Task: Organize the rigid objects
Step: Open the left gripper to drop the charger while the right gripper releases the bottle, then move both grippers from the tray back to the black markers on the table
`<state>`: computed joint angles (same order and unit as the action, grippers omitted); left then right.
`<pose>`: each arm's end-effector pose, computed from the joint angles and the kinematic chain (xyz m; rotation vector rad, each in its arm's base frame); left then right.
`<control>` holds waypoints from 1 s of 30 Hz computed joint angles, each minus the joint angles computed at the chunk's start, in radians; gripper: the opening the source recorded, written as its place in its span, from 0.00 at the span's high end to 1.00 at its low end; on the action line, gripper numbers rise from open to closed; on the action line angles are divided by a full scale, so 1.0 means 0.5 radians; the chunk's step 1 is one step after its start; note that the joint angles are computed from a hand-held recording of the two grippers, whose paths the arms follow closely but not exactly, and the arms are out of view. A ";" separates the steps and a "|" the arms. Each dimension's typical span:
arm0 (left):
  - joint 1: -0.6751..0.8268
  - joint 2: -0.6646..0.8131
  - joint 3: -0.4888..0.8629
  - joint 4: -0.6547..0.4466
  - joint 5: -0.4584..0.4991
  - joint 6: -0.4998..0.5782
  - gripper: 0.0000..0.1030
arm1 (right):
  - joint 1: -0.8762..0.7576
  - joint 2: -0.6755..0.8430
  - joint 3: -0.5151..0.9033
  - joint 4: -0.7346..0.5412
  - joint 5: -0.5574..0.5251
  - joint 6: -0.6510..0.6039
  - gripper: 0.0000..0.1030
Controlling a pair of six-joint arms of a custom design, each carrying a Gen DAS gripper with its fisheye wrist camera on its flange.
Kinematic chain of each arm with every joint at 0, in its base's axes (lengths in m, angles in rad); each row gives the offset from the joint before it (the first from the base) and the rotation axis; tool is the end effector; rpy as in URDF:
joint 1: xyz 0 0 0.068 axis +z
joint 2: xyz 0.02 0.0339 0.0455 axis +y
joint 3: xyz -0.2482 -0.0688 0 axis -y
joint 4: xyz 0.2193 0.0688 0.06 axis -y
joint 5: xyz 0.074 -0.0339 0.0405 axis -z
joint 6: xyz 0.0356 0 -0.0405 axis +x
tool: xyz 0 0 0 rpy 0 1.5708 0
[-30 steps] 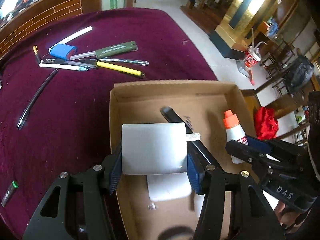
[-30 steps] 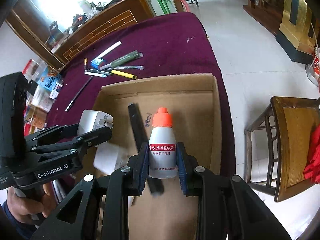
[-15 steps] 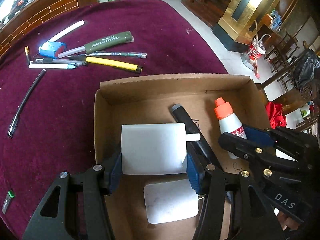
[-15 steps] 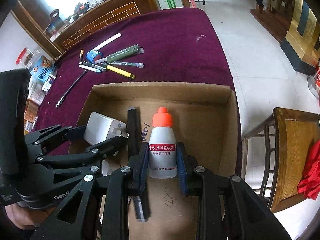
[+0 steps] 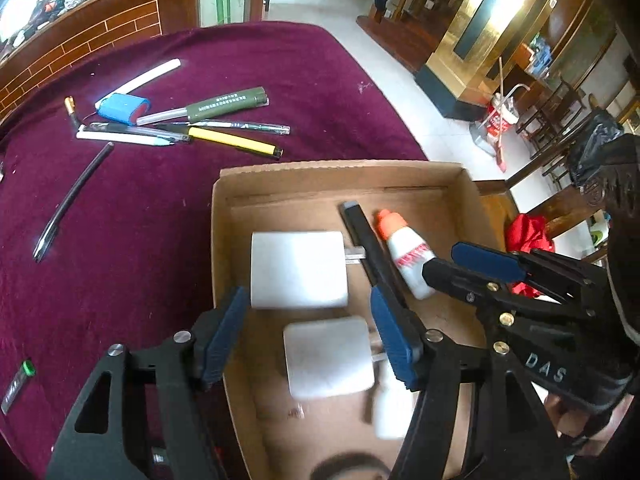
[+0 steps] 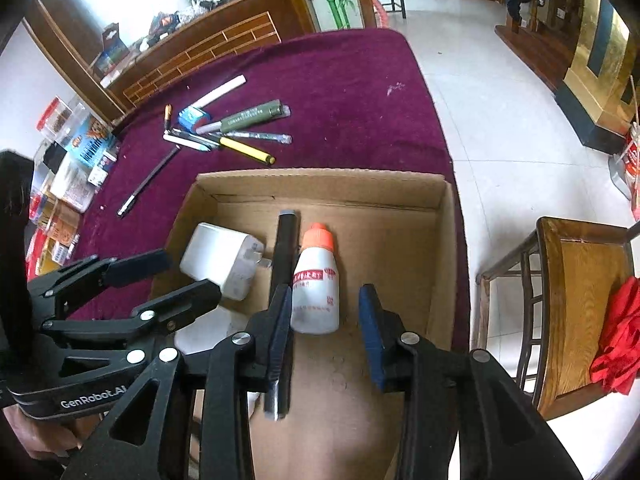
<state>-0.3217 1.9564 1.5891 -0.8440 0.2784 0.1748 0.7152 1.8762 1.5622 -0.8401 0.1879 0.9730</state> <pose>0.3552 -0.1287 0.2194 0.7500 2.6713 -0.4246 0.2806 0.2349 0.2399 0.4026 2.6855 0.2590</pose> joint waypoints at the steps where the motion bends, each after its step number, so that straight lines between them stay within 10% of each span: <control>1: 0.015 -0.043 -0.035 -0.008 0.021 0.000 0.38 | 0.023 -0.020 -0.003 -0.004 0.007 0.027 0.70; 14: 0.708 -0.754 -0.623 -0.218 0.419 0.435 0.38 | 0.535 0.180 0.532 -0.086 0.084 0.234 0.70; 21: 1.632 -0.827 -0.687 -0.622 0.639 1.170 0.38 | 0.755 0.665 1.166 -0.142 -0.112 0.248 0.65; 30: 2.422 -0.614 -0.675 -0.774 0.424 2.413 0.38 | 0.891 1.294 2.227 -0.633 -0.189 0.275 0.64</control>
<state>0.8891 1.6495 1.2516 -1.2309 0.4906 1.3813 1.1609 2.5234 2.6756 -1.1566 0.0932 1.1107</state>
